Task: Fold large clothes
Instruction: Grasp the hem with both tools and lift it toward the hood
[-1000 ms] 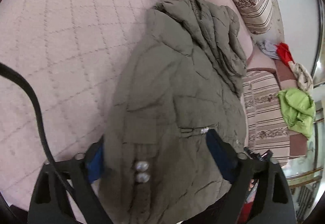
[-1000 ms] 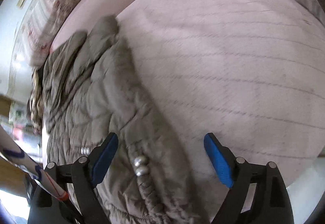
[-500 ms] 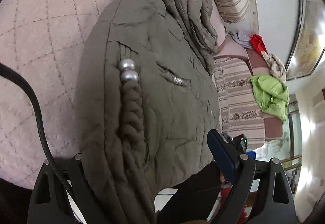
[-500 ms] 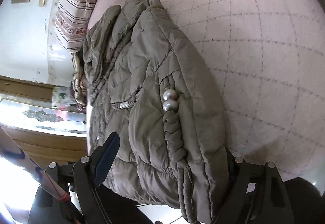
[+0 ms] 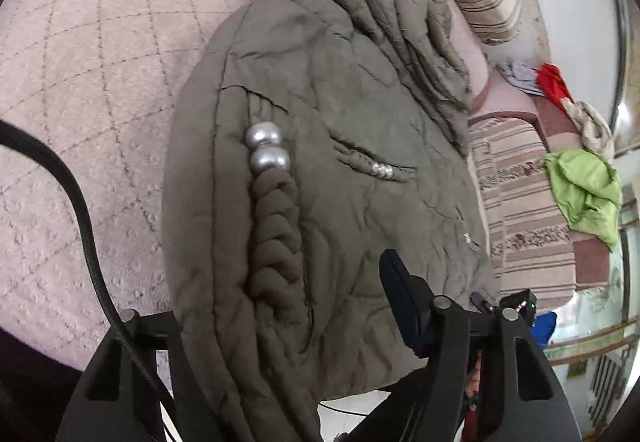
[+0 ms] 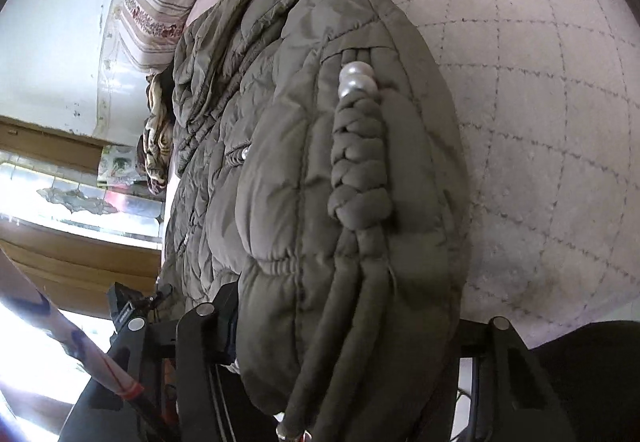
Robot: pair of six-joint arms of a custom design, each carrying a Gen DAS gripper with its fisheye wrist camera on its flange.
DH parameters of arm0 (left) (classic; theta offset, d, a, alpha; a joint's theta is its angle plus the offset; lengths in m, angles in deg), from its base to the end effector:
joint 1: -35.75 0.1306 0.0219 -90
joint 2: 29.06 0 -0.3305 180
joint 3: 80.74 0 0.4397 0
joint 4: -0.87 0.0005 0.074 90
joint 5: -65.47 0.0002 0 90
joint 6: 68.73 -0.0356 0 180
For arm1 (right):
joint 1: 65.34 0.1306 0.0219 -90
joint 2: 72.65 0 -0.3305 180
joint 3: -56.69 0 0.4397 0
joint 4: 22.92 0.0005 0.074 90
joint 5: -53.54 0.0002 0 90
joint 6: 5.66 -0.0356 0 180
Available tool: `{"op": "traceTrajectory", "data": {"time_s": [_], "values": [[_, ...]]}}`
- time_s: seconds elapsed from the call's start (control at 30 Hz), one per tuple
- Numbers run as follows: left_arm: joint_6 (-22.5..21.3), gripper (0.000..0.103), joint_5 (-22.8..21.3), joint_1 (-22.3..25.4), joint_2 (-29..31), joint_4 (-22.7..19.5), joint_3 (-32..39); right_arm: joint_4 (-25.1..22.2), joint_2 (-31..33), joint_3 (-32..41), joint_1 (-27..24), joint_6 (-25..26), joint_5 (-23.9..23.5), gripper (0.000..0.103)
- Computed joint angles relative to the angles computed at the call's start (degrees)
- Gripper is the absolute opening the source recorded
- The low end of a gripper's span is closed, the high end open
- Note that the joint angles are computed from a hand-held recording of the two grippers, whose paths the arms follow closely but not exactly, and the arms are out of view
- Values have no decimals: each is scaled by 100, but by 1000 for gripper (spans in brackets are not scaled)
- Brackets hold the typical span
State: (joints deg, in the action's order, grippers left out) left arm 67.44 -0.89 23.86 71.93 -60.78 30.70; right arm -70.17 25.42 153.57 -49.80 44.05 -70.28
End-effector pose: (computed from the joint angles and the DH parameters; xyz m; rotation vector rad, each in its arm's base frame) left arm 0.5684 -0.1348 0.4516 -0.5818 2.5351 -0.9179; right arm 0.5502 0.1730 0.3711 0.2579 2.5417 1.1327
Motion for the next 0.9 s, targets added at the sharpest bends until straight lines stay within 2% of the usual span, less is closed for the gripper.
{"op": "traceTrajectory", "data": {"time_s": [0.17,0.23,0.27,0.3,0.4,0.5,0.7,0.9], "values": [[0,59,-467,-128,419,-784,700,-199,98,181,137,147,299,59],[-149,41,-953,-232,686,-1410,1193,-388,126,309,207,190,558,41],[-184,29,-1095,-255,747,-1581,1312,-399,100,324,227,165,596,38],[-93,25,-1201,-273,737,-1657,1357,-386,49,309,222,155,606,34],[274,18,-1244,-256,545,-1624,1267,-298,-179,279,253,202,685,29],[351,17,-1338,-280,294,-1550,1163,-296,-420,261,307,309,751,27],[175,16,-1534,-342,-248,-1377,909,-460,-766,117,291,501,680,27],[-15,16,-1699,-400,-515,-1452,924,-668,-1185,-120,255,580,494,26]]}}
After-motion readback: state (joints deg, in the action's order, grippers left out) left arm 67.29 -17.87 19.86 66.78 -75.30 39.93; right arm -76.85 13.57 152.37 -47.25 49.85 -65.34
